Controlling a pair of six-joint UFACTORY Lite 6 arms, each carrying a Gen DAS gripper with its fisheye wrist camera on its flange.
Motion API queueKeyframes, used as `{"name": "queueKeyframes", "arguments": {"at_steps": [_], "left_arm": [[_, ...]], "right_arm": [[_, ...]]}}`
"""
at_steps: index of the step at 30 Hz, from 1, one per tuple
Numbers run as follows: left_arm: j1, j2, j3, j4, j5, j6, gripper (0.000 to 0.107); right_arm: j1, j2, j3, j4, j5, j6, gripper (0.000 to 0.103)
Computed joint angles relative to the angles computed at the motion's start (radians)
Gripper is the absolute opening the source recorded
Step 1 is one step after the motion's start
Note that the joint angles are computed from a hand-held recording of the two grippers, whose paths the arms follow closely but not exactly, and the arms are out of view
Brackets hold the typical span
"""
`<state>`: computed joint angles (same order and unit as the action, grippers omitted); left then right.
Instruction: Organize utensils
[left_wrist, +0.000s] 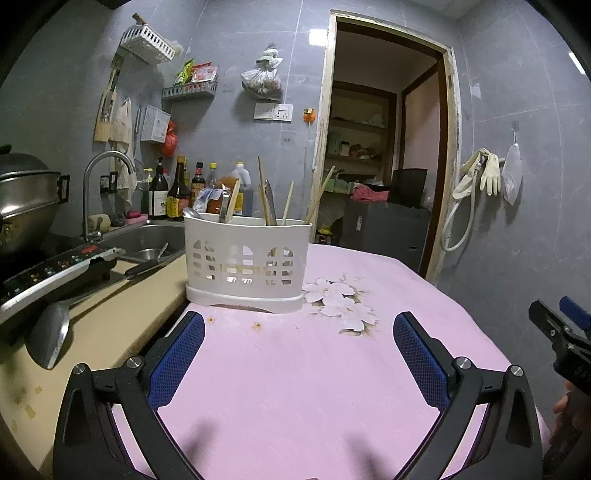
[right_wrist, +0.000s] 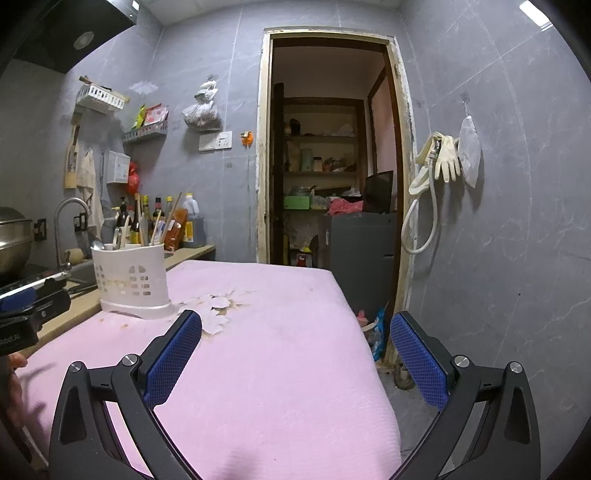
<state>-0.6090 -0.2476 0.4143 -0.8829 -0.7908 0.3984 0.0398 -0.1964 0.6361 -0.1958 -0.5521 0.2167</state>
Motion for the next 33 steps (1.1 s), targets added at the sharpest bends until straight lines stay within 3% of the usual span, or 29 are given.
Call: {"name": "queueKeyframes", "arguments": {"at_steps": [33], "left_arm": [[0.006,-0.014,-0.025,0.012,0.009,-0.017,0.1]], "right_arm": [[0.02,0.006,-0.011,0.053,-0.004,-0.048,0.103]]}}
